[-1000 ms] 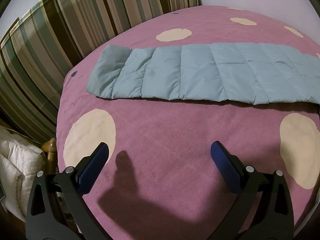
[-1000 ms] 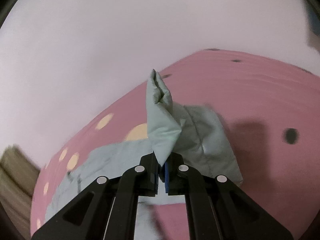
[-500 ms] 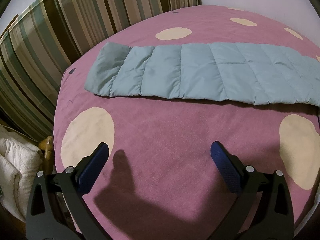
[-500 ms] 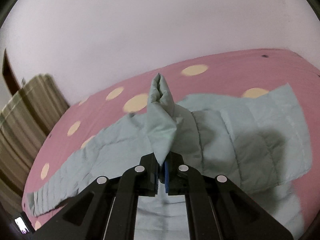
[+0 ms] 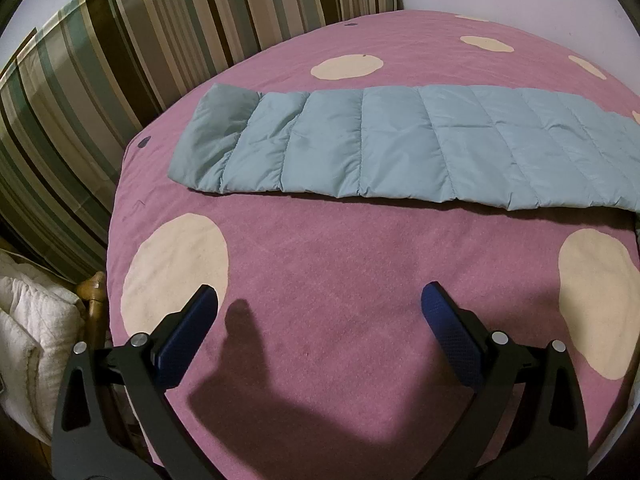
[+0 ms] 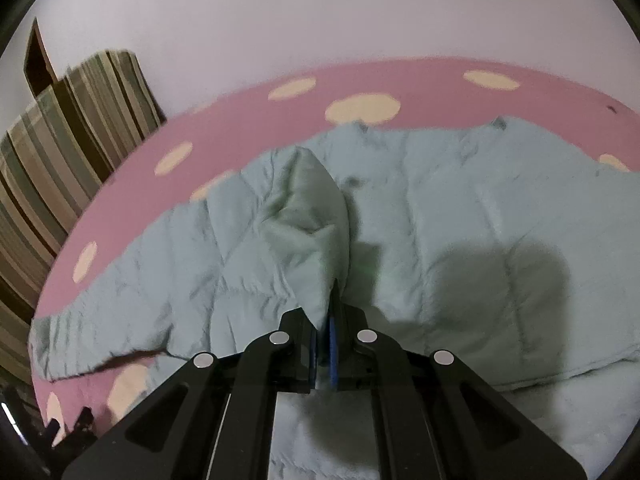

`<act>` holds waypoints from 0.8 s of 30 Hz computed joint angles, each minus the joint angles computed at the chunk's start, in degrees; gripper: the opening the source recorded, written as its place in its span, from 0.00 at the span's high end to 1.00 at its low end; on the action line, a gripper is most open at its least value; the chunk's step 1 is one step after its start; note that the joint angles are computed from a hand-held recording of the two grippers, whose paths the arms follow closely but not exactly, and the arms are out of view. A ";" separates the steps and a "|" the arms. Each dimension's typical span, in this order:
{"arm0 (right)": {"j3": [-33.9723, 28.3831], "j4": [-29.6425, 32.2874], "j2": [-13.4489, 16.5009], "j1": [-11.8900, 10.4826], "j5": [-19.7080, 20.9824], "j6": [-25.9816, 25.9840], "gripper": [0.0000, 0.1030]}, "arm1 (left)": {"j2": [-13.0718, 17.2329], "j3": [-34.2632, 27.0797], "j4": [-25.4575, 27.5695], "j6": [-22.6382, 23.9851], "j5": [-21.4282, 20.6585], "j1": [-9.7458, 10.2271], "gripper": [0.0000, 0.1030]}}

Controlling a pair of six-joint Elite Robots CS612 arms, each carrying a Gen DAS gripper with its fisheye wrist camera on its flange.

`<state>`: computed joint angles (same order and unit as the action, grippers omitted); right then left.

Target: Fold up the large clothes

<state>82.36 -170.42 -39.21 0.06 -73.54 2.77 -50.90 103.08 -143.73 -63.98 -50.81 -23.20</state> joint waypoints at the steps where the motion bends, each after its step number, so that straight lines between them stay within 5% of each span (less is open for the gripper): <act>1: -0.19 1.13 0.28 0.07 0.02 -0.56 0.96 | 0.00 0.02 -0.03 0.00 -0.01 0.01 0.02; 10: -1.73 4.19 1.41 0.68 -0.84 -2.45 0.88 | -0.02 -0.04 0.36 -0.03 0.22 -0.04 0.02; 14: -0.57 4.52 0.44 0.24 2.97 -3.23 0.57 | 0.00 -0.10 0.39 -0.09 0.21 -0.05 0.02; 15: 0.23 4.35 -0.13 -0.05 4.74 -3.56 0.56 | -0.01 -0.12 0.49 -0.09 0.25 -0.06 0.02; 21: 6.52 -0.67 -4.60 -1.79 10.81 -6.82 0.56 | -0.05 -0.08 0.43 -0.04 0.19 -0.03 0.02; 24: 9.07 -5.07 -6.32 -3.93 10.63 -4.63 0.69 | -0.03 -0.12 0.47 -0.06 0.20 -0.04 0.02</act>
